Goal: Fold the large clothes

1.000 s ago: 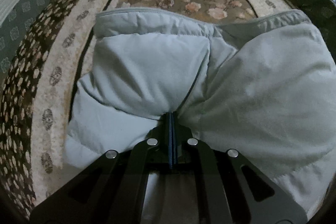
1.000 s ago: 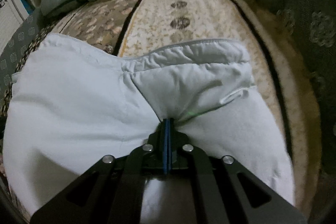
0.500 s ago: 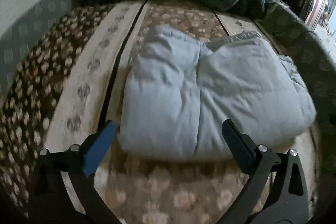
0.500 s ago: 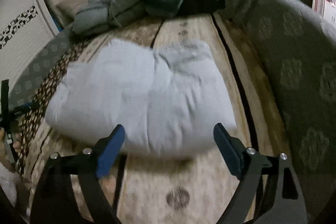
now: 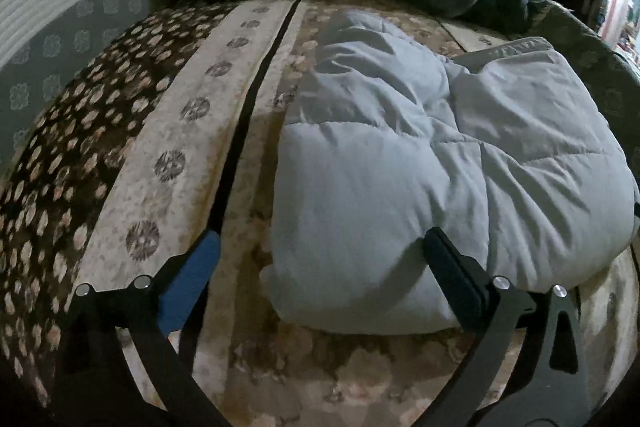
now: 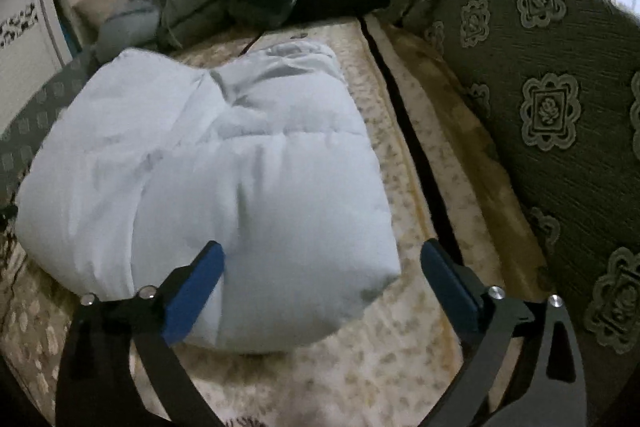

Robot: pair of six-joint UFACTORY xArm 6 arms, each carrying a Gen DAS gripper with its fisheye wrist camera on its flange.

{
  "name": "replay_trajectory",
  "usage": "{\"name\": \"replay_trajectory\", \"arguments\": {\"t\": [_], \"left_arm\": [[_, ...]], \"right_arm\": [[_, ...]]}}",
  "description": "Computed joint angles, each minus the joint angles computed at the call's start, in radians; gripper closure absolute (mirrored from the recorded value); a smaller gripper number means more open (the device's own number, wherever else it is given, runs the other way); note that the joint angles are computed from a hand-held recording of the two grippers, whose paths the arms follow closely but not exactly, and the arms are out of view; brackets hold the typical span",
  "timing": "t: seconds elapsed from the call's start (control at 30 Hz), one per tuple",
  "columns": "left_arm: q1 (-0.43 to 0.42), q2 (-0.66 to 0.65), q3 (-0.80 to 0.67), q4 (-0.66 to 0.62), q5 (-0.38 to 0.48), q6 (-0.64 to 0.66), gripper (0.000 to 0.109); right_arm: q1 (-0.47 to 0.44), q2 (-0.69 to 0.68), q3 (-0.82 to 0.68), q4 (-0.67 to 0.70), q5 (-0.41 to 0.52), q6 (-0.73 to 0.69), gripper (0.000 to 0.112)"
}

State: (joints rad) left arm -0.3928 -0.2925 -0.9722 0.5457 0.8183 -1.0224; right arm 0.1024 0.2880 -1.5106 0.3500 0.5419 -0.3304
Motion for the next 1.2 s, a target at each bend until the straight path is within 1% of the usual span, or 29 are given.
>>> {"name": "replay_trajectory", "arguments": {"t": [0.13,0.33,0.37,0.5,0.53,0.6,0.77,0.87,0.93,1.0,1.07,1.13,1.2], "left_arm": [[0.03,0.014,0.016,-0.033,-0.068,0.005,0.008],[0.029,0.021,0.022,0.0,-0.083,-0.013,0.008],[0.029,0.017,0.024,0.006,-0.082,-0.012,0.008],[0.029,0.004,0.031,0.014,-0.074,-0.015,0.008],[0.033,0.005,0.028,0.012,-0.074,-0.007,0.008],[0.03,0.004,0.025,0.017,-0.065,-0.008,0.008],[0.024,0.007,0.018,0.024,-0.049,-0.014,0.008],[0.029,0.014,0.018,0.021,-0.064,-0.009,0.008],[0.039,0.015,0.033,0.001,-0.107,-0.007,0.008],[0.059,0.025,0.052,-0.042,-0.184,0.015,0.008],[0.079,0.047,0.068,-0.16,-0.282,0.09,0.008],[0.071,0.067,0.05,-0.188,-0.291,0.116,0.008],[0.051,0.084,0.026,-0.166,-0.272,0.136,0.008]], "right_arm": [[-0.003,-0.005,0.015,0.067,0.0,-0.02,0.011],[0.011,-0.04,0.077,0.035,-0.064,-0.02,0.011],[0.011,-0.045,0.088,0.023,-0.079,-0.012,0.011],[0.014,-0.07,0.142,-0.151,-0.195,0.13,0.011],[0.014,-0.066,0.137,-0.16,-0.196,0.136,0.011],[0.013,-0.05,0.114,-0.133,-0.173,0.117,0.011],[0.001,-0.021,0.061,0.034,-0.087,0.043,0.011],[0.004,-0.026,0.066,0.092,-0.071,-0.006,0.011],[0.011,-0.032,0.078,0.101,-0.079,-0.031,0.011],[0.015,-0.037,0.085,0.101,-0.085,-0.043,0.011],[0.015,-0.039,0.083,0.109,-0.076,-0.051,0.011],[0.015,-0.038,0.079,0.107,-0.069,-0.054,0.011],[0.019,-0.042,0.078,0.116,-0.068,-0.077,0.011]]}}
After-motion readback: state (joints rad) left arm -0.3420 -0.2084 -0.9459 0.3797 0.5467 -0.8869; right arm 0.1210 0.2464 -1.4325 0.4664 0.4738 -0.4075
